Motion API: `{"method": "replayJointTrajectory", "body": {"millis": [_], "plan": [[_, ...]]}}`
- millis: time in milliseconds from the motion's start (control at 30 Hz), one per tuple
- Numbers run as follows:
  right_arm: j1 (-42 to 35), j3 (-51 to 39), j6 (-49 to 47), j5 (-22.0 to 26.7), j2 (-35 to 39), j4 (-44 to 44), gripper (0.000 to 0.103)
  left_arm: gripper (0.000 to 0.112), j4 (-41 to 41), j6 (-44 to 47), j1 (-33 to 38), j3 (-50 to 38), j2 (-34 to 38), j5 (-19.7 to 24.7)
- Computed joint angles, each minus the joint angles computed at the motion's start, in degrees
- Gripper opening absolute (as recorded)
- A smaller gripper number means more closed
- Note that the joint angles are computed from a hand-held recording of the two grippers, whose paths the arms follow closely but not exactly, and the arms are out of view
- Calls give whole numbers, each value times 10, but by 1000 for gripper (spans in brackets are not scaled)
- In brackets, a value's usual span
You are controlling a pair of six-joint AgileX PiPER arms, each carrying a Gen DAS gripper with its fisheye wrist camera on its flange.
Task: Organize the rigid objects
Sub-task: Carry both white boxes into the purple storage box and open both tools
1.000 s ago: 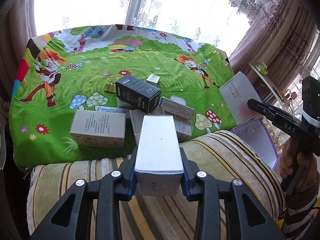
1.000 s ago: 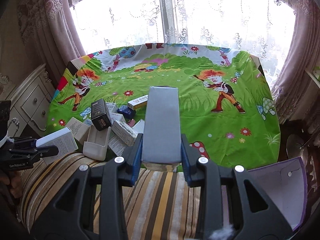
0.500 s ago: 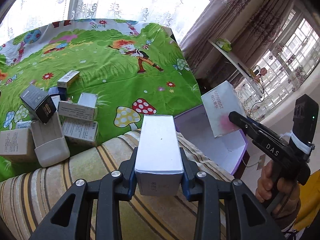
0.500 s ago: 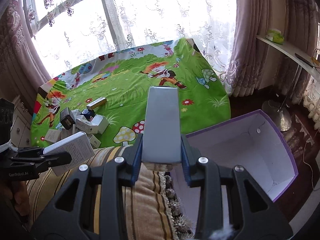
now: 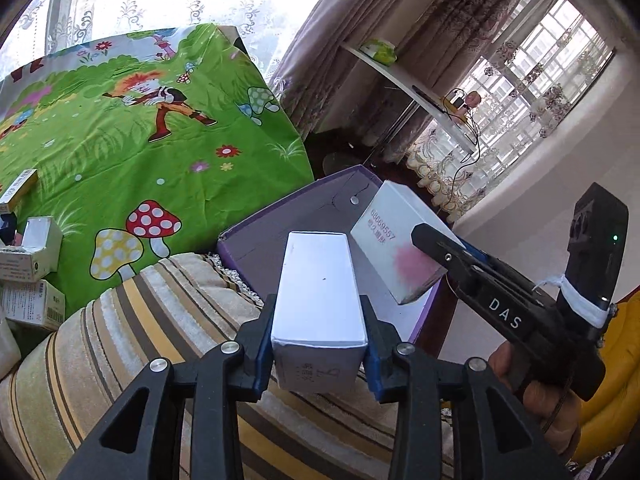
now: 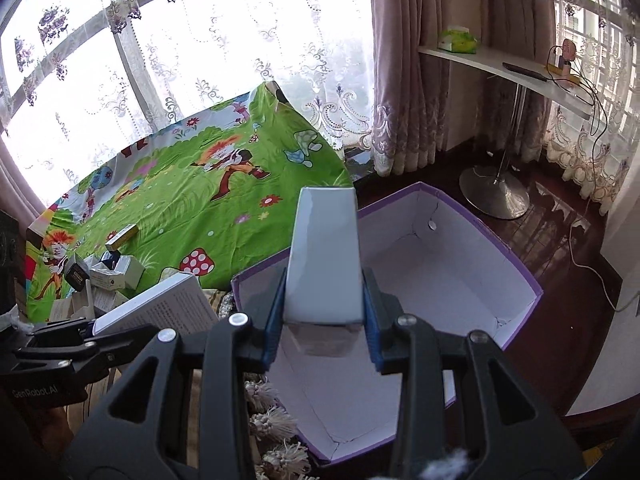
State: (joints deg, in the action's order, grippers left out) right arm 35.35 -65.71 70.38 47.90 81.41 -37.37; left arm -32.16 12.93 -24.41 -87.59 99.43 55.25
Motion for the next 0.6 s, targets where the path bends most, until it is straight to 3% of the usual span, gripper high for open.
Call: {"method": "replayJointTrajectory", "body": {"millis": [67,133,200,267,400,600], "plan": [[-3,7,10,-5,-5,1,39,47,7,5,-7,-3,2,0],[-8,4,-3,-3,-5,14,46,58,15,7,-8,2,-4,-5],[-8,4,-3,-9,-7,17,59,60,15,9,-5,7,-11,-8],[-3,2,0,-13,-8,14,63,60,13,11,2,16,-20,-9],[1,-12,-32,-32,-7,46,64,60,-14,36,28,41,-42,-11],[36,-63,-40,4,25,44,65,60,-4,49,63,75,-92,-37]]}}
